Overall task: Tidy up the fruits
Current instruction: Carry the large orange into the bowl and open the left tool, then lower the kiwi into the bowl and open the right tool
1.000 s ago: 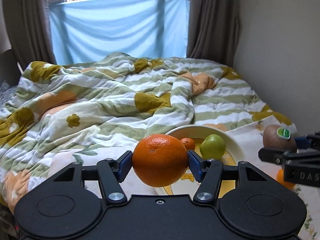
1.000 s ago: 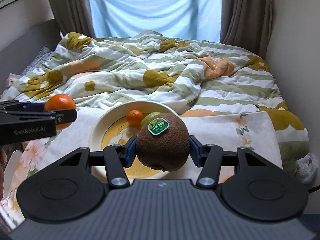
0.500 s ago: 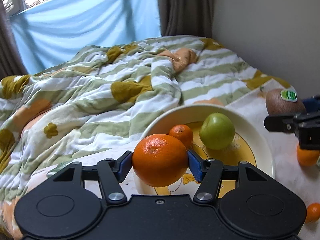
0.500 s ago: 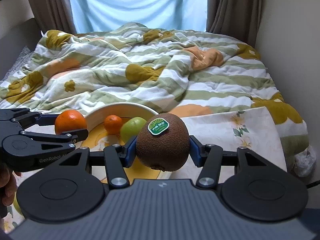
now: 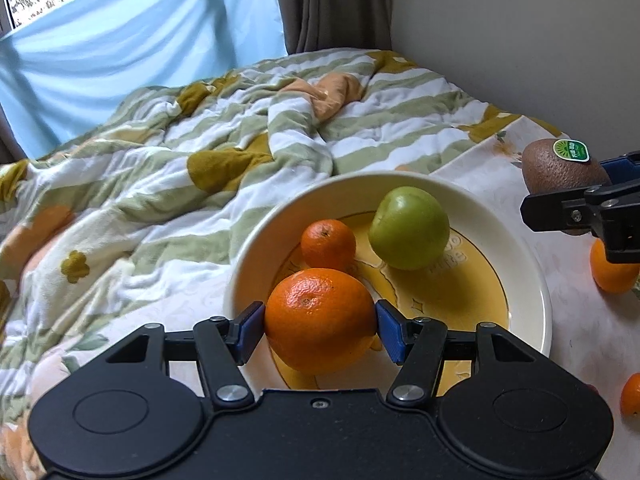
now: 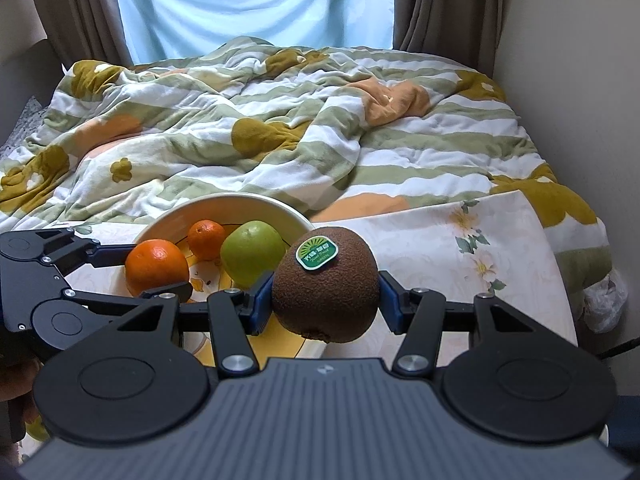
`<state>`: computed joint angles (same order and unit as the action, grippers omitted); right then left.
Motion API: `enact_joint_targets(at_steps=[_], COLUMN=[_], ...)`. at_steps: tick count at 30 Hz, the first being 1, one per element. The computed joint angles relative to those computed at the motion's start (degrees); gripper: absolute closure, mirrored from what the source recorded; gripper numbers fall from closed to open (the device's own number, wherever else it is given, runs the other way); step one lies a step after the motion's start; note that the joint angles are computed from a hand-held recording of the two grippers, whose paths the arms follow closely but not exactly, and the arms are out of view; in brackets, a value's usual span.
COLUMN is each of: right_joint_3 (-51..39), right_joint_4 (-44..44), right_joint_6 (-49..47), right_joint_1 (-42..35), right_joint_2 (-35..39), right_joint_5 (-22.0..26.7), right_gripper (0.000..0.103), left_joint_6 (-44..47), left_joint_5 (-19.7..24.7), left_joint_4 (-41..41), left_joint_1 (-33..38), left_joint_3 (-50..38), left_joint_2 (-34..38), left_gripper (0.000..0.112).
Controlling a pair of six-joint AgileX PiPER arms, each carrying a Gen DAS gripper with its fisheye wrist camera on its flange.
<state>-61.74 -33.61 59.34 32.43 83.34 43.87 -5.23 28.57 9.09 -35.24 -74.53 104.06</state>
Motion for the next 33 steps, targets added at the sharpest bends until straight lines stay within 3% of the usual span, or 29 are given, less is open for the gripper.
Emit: enact_joint_targets(at_steps=[2,4,5,11,18,33], right_joint_3=[0.0,0.4,0.6,1.7,2.0,1.8], right_joint_4=[0.1,-0.1,-0.3,-0.1,3.9,7.8], right_joint_6=[0.4,0.9,1.2,-0.2,-8.0,-16.6], right_joint_1=[0.1,0.4,0.6,0.8,0.8,1.3], right_joint_2=[-0.1,-0.7,-1.0,-3.5,-4.3,3.8], right_joint_5=[0.4,0.7,0.8,0.8,-1.0,-9.2], right_gripper=[0.034,0.034,0.034,0.034,0.034,0.034], left_joint_6=[2.4,0.7,-0.3,-6.5,-18.6,-36.3], left_joint_5=[-1.0,-3.2,-4.0,-2.3,1.4,6.8], left_joint_4=[-2.8,-0.8,0.2,4.5,10.4,20.7], left_joint_1=[0.6,0.3,0.2,-0.6,-2.1,-3.9], left_joint_3=[0.8,2.5,3.2,4.9,9.3,16.9], left_joint_2=[-0.4,-1.9,-2.8,-7.4,-14.8,-23.7], left_gripper=[0.041,0.016,0.014,0.014,0.014,0.014])
